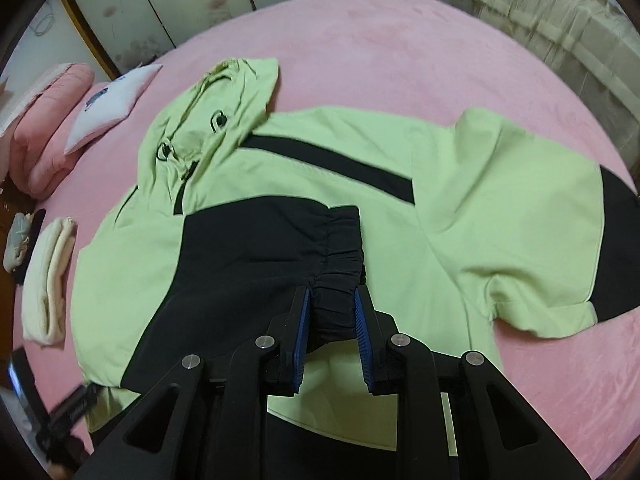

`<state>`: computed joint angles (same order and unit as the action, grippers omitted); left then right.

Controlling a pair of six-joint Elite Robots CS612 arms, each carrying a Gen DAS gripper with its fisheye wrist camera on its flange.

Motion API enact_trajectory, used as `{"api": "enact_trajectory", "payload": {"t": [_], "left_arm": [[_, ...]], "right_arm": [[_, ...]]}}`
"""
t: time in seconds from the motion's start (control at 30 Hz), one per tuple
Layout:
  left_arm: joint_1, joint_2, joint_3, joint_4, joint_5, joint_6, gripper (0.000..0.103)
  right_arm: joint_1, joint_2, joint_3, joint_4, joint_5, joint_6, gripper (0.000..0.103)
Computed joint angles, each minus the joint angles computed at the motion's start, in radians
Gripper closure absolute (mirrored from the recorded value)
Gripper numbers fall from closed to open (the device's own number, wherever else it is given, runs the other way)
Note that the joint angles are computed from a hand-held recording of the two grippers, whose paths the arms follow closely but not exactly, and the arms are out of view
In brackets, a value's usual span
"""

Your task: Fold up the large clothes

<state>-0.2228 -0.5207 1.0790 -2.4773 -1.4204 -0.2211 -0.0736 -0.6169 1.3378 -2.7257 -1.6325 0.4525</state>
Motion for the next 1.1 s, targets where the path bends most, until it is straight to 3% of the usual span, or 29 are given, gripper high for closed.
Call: {"api": "enact_trajectory", "payload": {"t": [0.2, 0.27, 0.37, 0.47, 0.67, 0.83, 0.9, 0.93, 1.0, 1.1], "left_arm": [[0.015, 0.026, -0.024, -0.150, -0.014, 0.032, 0.034], [0.023, 0.022, -0.013, -0.192, -0.025, 0.032, 0.040], [0.039, 0.020, -0.023, -0.107, -0.056, 0.000, 0.063], [0.060, 0.014, -0.006, -0.076, -0.119, -0.044, 0.067], [0.072, -0.011, 0.050, -0.109, -0.182, -0.077, 0.076], [0.064, -0.012, 0.035, -0.055, -0.161, -0.117, 0.075], [0.056, -0.024, 0.038, -0.024, -0.122, -0.112, 0.074], [0.054, -0.033, 0.043, -0.016, -0.107, -0.106, 0.074], [0.045, -0.059, 0.062, 0.003, -0.053, -0.092, 0.073], [0.035, -0.110, 0.121, -0.043, -0.009, -0.082, 0.073]], "right_arm": [[0.009, 0.021, -0.031, 0.006, 0.004, -0.056, 0.081], [0.010, 0.024, -0.034, -0.020, 0.020, -0.072, 0.081], [0.019, 0.019, -0.036, -0.039, 0.022, -0.085, 0.081], [0.036, 0.034, -0.071, -0.017, -0.063, -0.093, 0.081], [0.044, 0.065, -0.122, 0.049, -0.146, -0.104, 0.081], [0.047, 0.079, -0.151, 0.255, -0.168, -0.006, 0.080], [0.061, 0.075, -0.135, 0.241, -0.226, 0.012, 0.070], [0.075, 0.071, -0.125, 0.221, -0.301, 0.012, 0.063], [0.094, 0.065, -0.114, 0.190, -0.399, -0.005, 0.060], [0.100, 0.043, -0.077, 0.080, -0.403, -0.026, 0.060]]}}
